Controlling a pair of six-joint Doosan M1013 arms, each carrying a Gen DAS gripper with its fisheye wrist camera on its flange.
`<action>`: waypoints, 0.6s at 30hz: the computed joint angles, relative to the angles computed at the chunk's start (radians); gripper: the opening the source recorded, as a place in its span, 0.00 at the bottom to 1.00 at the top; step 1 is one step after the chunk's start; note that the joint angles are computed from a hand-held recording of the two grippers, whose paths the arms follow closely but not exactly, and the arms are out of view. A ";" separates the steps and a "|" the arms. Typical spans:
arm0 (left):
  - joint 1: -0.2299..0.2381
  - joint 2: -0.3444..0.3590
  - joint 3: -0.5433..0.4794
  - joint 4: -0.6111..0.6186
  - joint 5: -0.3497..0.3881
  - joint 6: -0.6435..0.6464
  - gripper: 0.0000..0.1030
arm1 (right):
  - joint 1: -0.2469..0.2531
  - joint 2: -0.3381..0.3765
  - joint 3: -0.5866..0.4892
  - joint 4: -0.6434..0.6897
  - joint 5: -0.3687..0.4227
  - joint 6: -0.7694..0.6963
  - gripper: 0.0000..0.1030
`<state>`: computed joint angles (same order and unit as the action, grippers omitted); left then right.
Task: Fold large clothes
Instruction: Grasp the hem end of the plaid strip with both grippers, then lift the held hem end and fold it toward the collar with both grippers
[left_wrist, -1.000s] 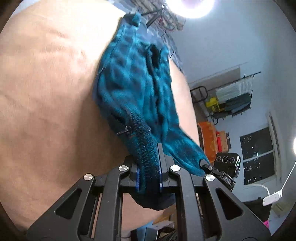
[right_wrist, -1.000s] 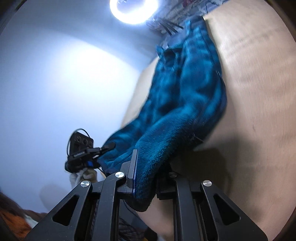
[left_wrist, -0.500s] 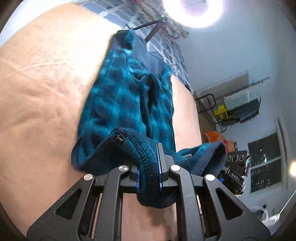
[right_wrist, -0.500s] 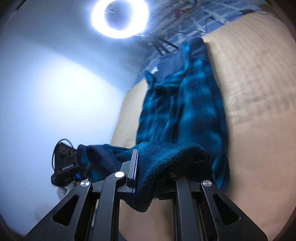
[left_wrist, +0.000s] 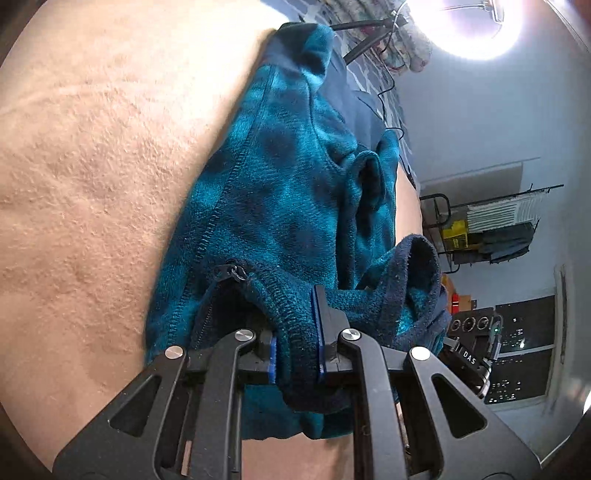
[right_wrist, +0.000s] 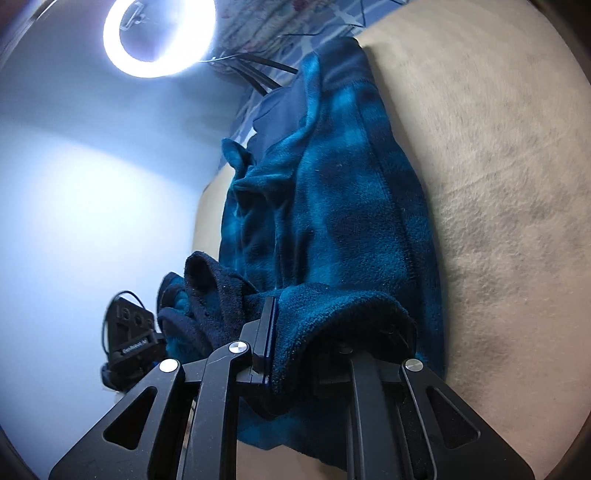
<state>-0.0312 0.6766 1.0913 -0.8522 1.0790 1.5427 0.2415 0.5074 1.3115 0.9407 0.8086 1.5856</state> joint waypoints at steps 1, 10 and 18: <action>0.004 0.004 -0.001 -0.020 0.009 0.001 0.15 | -0.003 0.000 0.002 0.017 0.005 -0.006 0.15; 0.063 0.049 0.004 -0.341 0.114 -0.034 0.49 | -0.055 0.002 0.057 0.324 0.077 -0.085 0.41; 0.089 0.042 0.007 -0.445 0.135 0.013 0.61 | -0.091 -0.070 0.168 0.597 0.011 -0.247 0.70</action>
